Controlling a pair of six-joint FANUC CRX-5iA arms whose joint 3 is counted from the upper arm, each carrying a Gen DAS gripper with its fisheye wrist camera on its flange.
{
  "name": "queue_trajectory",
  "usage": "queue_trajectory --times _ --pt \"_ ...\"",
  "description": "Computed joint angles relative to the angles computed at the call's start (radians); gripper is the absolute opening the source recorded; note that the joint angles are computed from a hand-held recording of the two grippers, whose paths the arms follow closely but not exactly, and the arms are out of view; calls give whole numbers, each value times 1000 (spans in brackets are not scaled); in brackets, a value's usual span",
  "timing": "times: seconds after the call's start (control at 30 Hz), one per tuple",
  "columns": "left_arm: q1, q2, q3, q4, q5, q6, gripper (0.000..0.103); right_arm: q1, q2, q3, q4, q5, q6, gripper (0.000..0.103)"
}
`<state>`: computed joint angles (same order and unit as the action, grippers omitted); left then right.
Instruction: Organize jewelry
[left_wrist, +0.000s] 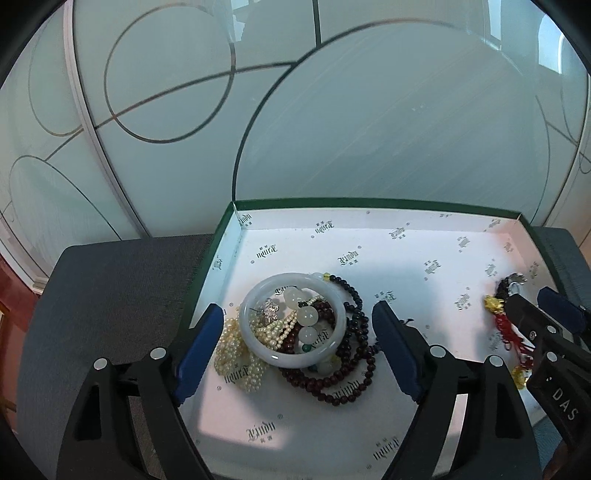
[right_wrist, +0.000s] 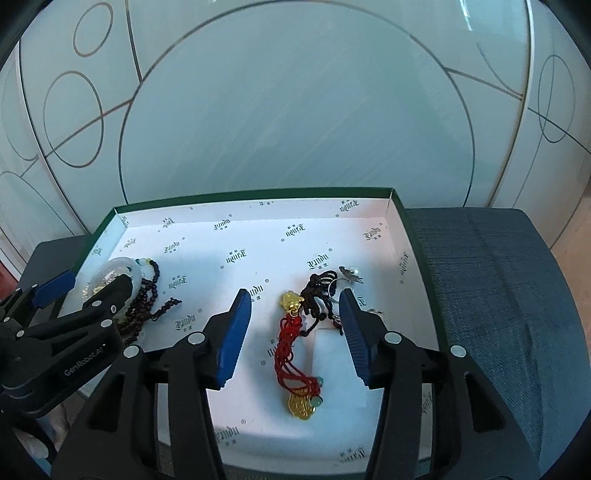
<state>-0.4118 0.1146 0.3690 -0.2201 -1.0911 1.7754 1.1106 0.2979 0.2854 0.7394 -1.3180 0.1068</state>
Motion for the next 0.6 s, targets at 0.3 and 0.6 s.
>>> queue_trajectory --times 0.3,0.6 --pt "-1 -76 -29 -1 -31 33 85 50 -32 -7 31 -48 -26 56" --pt "-3 -184 -82 5 -82 62 85 120 -49 9 55 -114 -58 57"
